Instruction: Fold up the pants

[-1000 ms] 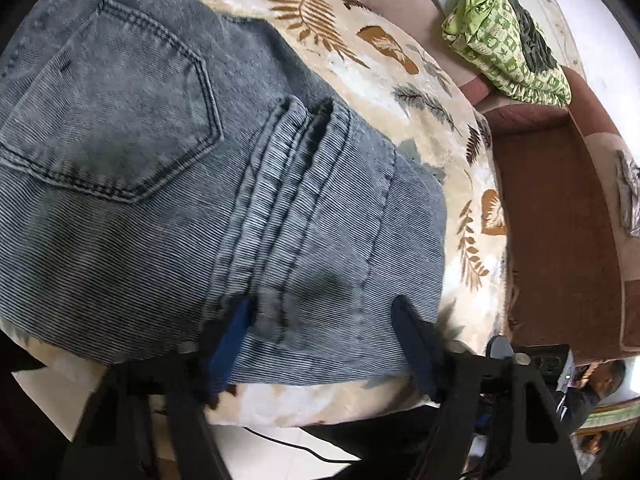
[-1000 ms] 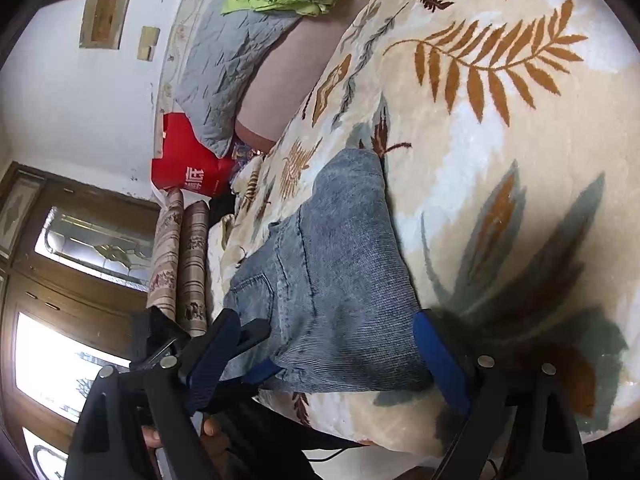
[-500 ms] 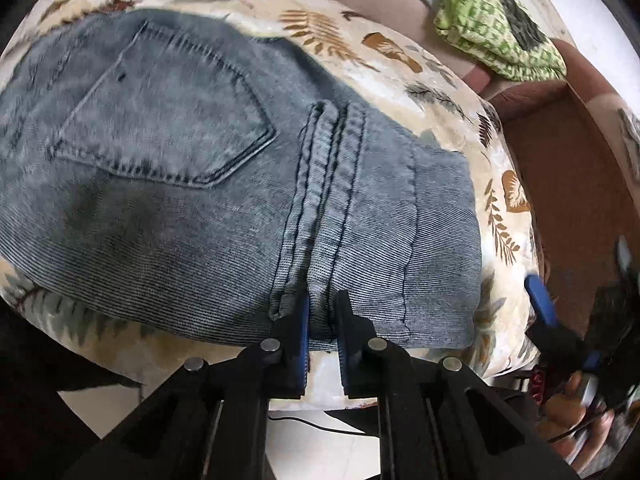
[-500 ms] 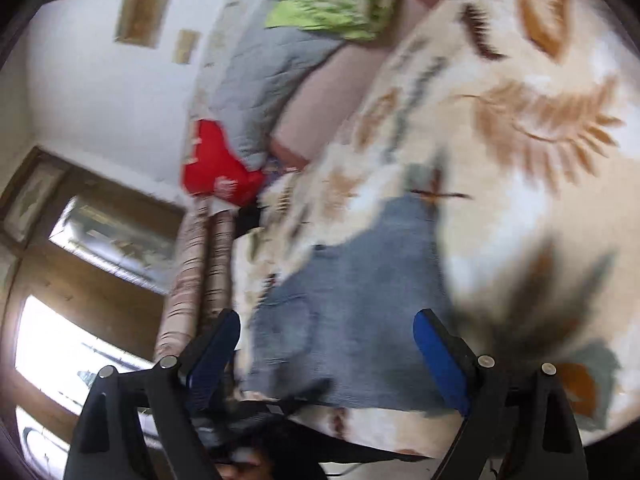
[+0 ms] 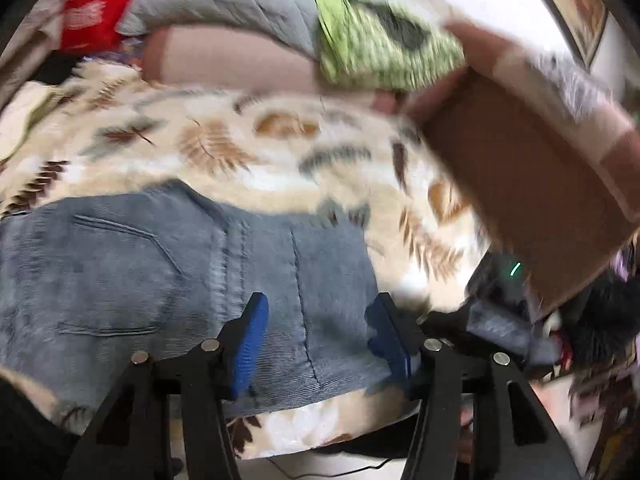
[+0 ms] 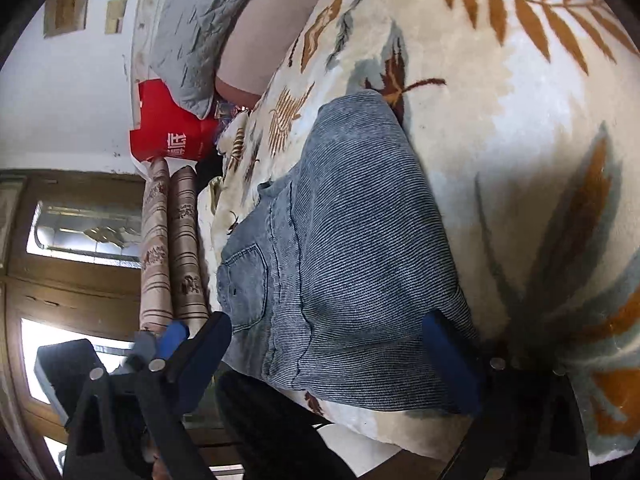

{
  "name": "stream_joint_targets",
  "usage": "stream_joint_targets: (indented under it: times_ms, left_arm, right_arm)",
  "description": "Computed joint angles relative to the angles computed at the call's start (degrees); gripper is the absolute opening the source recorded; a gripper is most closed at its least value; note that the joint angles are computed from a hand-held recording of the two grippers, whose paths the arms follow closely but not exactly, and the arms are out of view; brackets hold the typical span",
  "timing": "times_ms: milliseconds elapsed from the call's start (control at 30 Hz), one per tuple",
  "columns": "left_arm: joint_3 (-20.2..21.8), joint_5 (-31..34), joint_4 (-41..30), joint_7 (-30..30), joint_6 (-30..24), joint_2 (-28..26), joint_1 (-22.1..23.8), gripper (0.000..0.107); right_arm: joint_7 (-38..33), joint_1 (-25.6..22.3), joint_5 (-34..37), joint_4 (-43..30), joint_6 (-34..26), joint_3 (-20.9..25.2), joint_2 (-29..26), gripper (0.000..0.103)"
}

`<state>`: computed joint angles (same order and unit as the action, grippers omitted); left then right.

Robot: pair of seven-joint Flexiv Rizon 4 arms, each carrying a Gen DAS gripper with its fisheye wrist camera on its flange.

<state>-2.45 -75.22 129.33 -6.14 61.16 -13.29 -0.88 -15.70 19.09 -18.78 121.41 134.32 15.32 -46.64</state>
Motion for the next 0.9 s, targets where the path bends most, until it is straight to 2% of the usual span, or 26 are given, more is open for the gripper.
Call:
stream_joint_targets:
  times_ms: [33, 67, 100, 167, 200, 267, 300, 367, 400, 433, 467, 500, 533, 567, 600, 667, 700, 767, 800, 867, 900]
  left_arm:
    - [1.93, 4.29, -1.09, -3.40, 1.03, -2.72, -1.85, 0.055]
    - [2.65, 10.35, -2.16, -7.96, 2.61, -6.45, -2.23, 0.044]
    - [1.50, 12.67, -2.11, -9.26, 4.19, -8.66, -1.12, 0.027]
    - [-3.31, 8.37, -0.78, -3.01, 8.34, -8.74, 2.04, 0.026]
    - [-3.47, 8.73, -0.60, -2.92, 8.58, -8.50, 2.15, 0.026]
    - [-3.39, 10.70, -0.81, -4.45, 7.89, -8.64, 2.78, 0.026]
    - [-3.71, 10.66, -0.75, -4.12, 7.87, -8.61, 3.20, 0.026]
    - [-4.85, 8.70, -0.46, -2.26, 8.78, -8.58, 3.53, 0.026]
    - [-4.87, 8.57, -0.66, -1.97, 8.50, -8.67, 3.72, 0.026]
    - [-4.71, 8.78, -0.61, -2.17, 7.79, -8.47, 3.91, 0.026]
    - [-4.22, 9.96, -0.82, -3.26, 6.52, -8.40, 4.10, 0.026]
    - [-3.77, 10.94, -0.83, -3.98, 4.92, -8.00, 4.56, 0.026]
    - [-3.25, 12.19, -1.26, -4.95, 2.25, -7.52, 5.32, 0.027]
    - [-3.23, 11.56, -1.37, -4.73, 1.09, -6.92, 5.80, 0.034]
    - [-3.26, 10.35, -1.24, -4.05, 1.27, -6.35, 5.78, 0.045]
    - [-4.36, 2.99, -0.85, 1.30, 2.68, -4.50, 5.21, 0.057]
    - [-4.34, -0.24, -0.98, 3.99, 2.18, -3.84, 4.85, 0.063]
    - [-3.34, -2.35, -1.99, 4.79, 2.11, -4.29, 3.70, 0.066]
    - [-2.56, -0.83, -2.59, 3.19, 2.36, -5.14, 3.15, 0.066]
    - [-0.97, 6.12, -3.83, -3.31, 4.20, -8.24, 2.40, 0.066]
    - [0.28, 11.53, -4.82, -7.41, 4.79, -10.55, 1.88, 0.066]
  right_arm:
    - [0.59, -0.53, -0.87, -0.06, -0.16, 0.31, -0.01, 0.098]
    - [1.54, -2.01, -2.64, 0.17, -0.22, 0.98, 0.09, 0.098]
    - [2.15, -2.71, -3.31, 0.59, -0.40, 1.17, 0.67, 0.098]
    - [0.52, -0.63, 1.18, 2.01, 0.56, -0.92, 3.79, 0.098]
    - [-0.71, -0.24, 2.54, 2.03, 1.98, -1.78, 4.82, 0.098]
    - [-0.47, -2.40, 0.15, 0.25, 3.43, -1.38, 4.63, 0.098]
    - [0.66, -4.44, -3.16, -1.40, 3.20, -0.61, 3.71, 0.098]
    - [6.20, -9.91, -15.09, -7.97, 2.61, 1.50, -1.33, 0.098]
    - [7.82, -11.39, -17.93, -10.71, -1.22, 2.31, -2.70, 0.098]
    - [10.54, -12.05, -21.57, -13.39, -8.79, 1.25, -3.62, 0.098]
    - [15.66, -14.17, -27.59, -16.23, -13.32, 1.81, -6.00, 0.098]
    - [19.50, -15.12, -29.88, -17.99, -14.11, 2.24, -8.03, 0.101]
    - [19.62, -15.05, -29.28, -18.50, -12.24, 2.08, -8.46, 0.102]
    - [18.15, -15.81, -28.54, -17.68, -12.49, 3.30, -7.29, 0.102]
    - [14.42, -14.99, -24.67, -15.67, -13.62, 3.26, -4.81, 0.102]
    - [10.11, -12.31, -18.01, -10.81, -14.77, 1.81, 0.42, 0.102]
    - [10.97, -11.81, -18.39, -9.40, -12.43, 0.94, 1.09, 0.102]
    - [9.21, -11.14, -15.51, -5.35, -8.07, 2.07, 2.45, 0.102]
    - [8.23, -10.06, -14.08, -3.55, -5.84, 2.23, 2.81, 0.102]
    - [7.96, -8.03, -11.47, -2.27, -2.32, 2.56, 1.53, 0.102]
    - [9.44, -8.09, -11.98, -1.75, -2.77, 3.04, 0.08, 0.101]
